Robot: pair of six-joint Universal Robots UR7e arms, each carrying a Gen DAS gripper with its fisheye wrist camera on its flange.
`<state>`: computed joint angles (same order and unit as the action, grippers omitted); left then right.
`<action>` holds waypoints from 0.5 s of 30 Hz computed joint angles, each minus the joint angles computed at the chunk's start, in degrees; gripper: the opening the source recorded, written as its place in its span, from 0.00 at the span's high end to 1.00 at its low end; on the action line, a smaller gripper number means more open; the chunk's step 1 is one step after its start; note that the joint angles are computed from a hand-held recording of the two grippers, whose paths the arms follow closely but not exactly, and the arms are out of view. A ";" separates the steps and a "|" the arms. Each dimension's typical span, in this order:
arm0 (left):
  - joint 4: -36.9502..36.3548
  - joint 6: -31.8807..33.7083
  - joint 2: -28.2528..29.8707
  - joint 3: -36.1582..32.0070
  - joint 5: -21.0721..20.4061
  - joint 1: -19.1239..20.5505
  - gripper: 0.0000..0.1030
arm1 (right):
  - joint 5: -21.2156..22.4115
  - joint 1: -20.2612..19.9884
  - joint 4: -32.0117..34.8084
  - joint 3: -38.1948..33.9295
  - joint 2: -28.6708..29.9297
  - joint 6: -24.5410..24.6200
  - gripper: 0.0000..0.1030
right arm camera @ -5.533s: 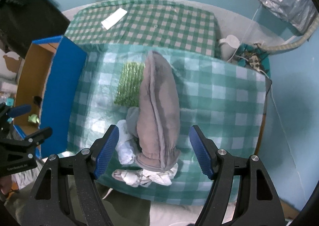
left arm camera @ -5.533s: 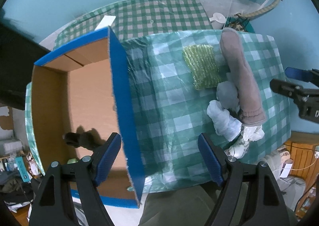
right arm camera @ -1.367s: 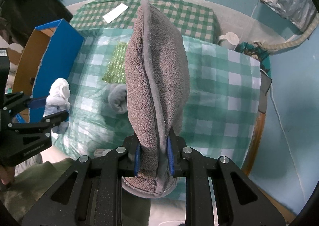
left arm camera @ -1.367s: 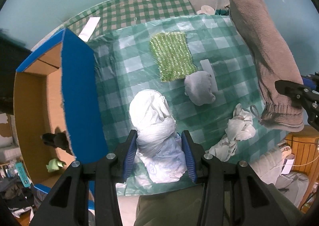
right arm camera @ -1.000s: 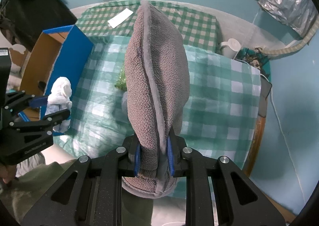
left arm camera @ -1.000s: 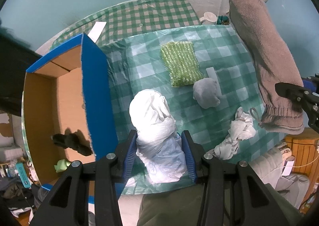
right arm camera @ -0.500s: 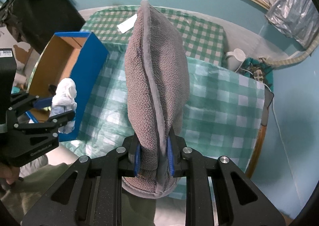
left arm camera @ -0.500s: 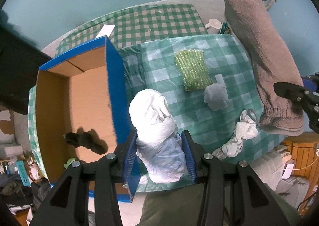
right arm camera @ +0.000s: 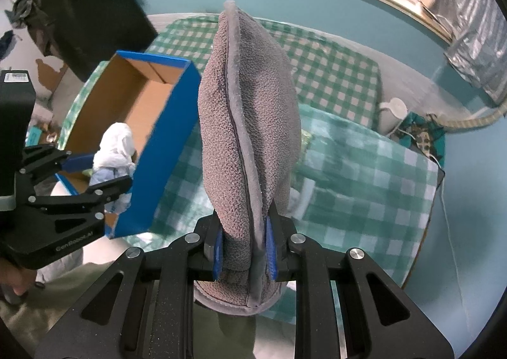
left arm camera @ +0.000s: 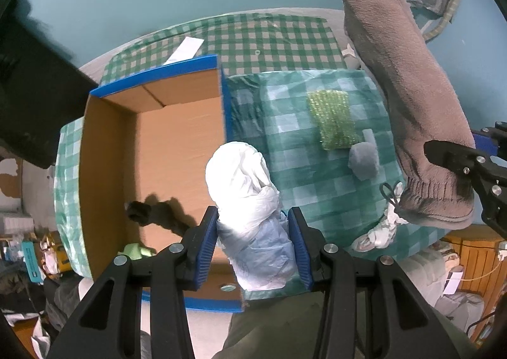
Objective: Organize soft objects
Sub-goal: 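Lift and carry the grey fuzzy sock and white sock over the box with both tools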
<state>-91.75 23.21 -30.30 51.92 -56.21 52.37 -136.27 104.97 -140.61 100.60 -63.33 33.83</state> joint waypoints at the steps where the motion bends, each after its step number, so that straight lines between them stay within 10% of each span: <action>1: 0.30 -0.11 0.14 -0.68 0.01 0.19 0.56 | 0.16 0.06 0.09 -0.76 0.59 -0.42 0.81; 15: 5.91 -3.40 3.75 -11.77 1.69 3.05 0.56 | 1.62 0.76 2.34 -11.00 7.84 -5.74 0.81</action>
<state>-85.83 19.82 -26.54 40.15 -54.52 55.42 -134.65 105.73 -138.27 89.60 -55.49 28.10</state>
